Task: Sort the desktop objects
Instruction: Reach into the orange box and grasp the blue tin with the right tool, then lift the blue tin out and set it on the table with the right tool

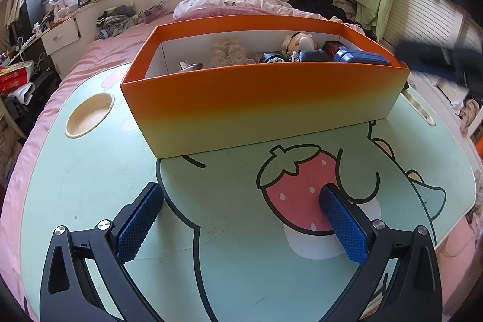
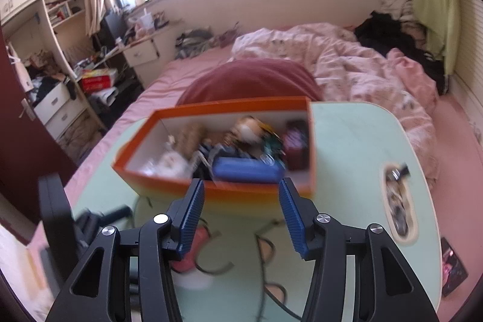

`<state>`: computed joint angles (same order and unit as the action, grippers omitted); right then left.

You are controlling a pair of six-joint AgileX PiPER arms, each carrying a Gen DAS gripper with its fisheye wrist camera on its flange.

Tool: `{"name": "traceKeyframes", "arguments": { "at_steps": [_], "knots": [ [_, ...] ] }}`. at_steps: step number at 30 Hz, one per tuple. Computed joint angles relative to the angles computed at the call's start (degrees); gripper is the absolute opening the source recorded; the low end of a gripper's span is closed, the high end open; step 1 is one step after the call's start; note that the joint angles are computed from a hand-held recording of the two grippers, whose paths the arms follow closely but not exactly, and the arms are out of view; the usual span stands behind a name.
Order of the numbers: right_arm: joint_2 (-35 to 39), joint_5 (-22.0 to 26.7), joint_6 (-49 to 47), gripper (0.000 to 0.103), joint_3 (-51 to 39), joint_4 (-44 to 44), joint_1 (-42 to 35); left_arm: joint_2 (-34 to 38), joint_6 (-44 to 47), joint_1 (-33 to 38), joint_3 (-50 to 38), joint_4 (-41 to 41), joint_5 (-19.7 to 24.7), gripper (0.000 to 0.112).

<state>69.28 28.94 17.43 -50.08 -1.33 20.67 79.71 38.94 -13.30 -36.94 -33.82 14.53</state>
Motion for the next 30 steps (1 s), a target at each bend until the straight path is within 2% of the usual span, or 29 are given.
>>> {"name": "traceKeyframes", "arguments": {
  "at_steps": [1, 3, 6, 11, 13, 14, 19, 21, 23, 26, 27, 29, 30],
  "knots": [
    [1.1, 1.7, 3.7, 0.059, -2.0, -3.4, 1.1, -0.1, -0.3, 0.0, 0.0, 0.3, 0.1, 0.103],
    [6.5, 9.3, 4.1, 0.076, -10.2, -5.9, 2.3, -0.1, -0.2, 0.0, -0.1, 0.2, 0.1, 0.103],
    [13.7, 17.5, -3.6, 0.076, -19.0, 1.4, 0.0, -0.1, 0.2, 0.1, -0.1, -0.2, 0.3, 0.103],
    [21.2, 24.6, -7.2, 0.076, -24.7, 5.6, -4.2, -0.1, 0.8, 0.2, -0.1, -0.7, 0.4, 0.103],
    [23.2, 26.2, -9.0, 0.068, -25.8, 6.8, -4.6, 0.0, 1.1, 0.2, -0.1, -1.0, 0.4, 0.103],
    [24.0, 26.7, -9.6, 0.068, -26.0, 6.5, -4.2, -0.1, 1.1, 0.2, -0.1, -1.0, 0.4, 0.103],
    [22.6, 23.9, -7.6, 0.067, -24.0, 4.7, -3.6, 0.2, 1.4, 0.1, -0.3, -1.2, 0.5, 0.103],
    [20.2, 19.7, -8.6, 0.067, -21.2, 7.0, -4.5, 0.4, 2.8, 0.3, -0.4, -2.5, 0.7, 0.103],
    [15.7, 13.8, -9.0, 0.067, -17.2, 8.9, -5.2, 0.4, 3.9, 0.4, -0.5, -3.4, 0.9, 0.103],
    [3.5, 2.3, -4.5, 0.067, -6.2, 6.0, -3.8, 0.5, 4.4, 0.5, -0.5, -3.9, 1.1, 0.103],
    [-1.0, -0.5, -2.8, 0.067, -2.3, 4.3, -2.9, 0.5, 4.6, 0.5, -0.5, -4.1, 1.1, 0.103],
    [-7.3, -2.8, -0.2, 0.067, 3.6, 1.6, -1.2, 0.5, 4.6, 0.5, -0.4, -4.1, 1.1, 0.103],
    [-10.4, -3.6, 0.4, 0.054, 6.8, 0.8, -0.6, 0.6, 4.7, 0.4, -0.4, -4.3, 0.9, 0.103]
  ]
}}
